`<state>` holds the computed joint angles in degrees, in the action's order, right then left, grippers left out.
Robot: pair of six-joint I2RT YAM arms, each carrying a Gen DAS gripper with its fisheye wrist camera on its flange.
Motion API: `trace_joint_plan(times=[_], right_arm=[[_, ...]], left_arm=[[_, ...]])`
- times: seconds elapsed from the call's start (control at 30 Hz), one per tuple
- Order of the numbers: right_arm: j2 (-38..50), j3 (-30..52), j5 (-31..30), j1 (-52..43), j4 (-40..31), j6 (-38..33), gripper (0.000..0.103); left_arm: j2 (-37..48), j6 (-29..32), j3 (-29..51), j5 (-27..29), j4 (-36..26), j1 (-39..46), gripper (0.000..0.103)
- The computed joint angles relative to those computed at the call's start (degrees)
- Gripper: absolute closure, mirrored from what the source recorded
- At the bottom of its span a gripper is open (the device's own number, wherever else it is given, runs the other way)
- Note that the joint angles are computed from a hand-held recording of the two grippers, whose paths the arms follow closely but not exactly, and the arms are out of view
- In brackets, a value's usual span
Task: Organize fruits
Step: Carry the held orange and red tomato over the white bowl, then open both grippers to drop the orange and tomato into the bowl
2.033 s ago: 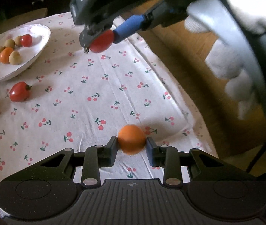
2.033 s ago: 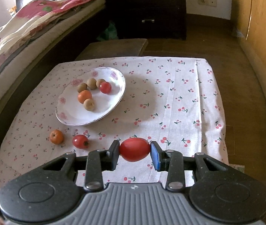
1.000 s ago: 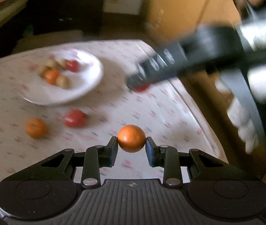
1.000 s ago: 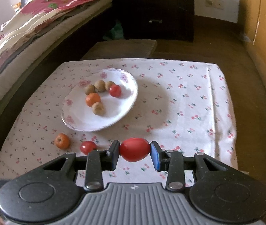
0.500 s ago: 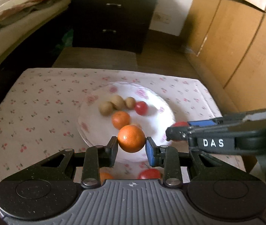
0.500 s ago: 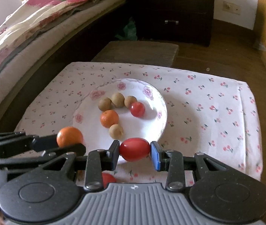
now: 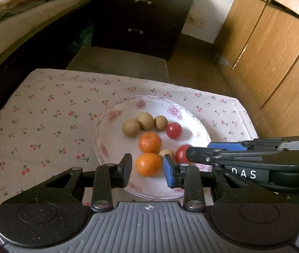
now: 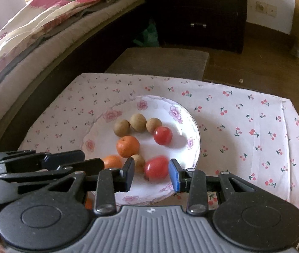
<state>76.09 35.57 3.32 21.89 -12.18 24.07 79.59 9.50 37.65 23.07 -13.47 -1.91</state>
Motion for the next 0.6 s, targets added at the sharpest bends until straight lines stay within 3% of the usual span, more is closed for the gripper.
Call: trace_joint_plan(times=[0.6], right_arm=[[-6.7,-0.9,3.3,4.7,-5.4,2.3,0.066]], left_arm=[[-4.8,1.8,-1.0,2.8,-4.2,4.0,0.062]])
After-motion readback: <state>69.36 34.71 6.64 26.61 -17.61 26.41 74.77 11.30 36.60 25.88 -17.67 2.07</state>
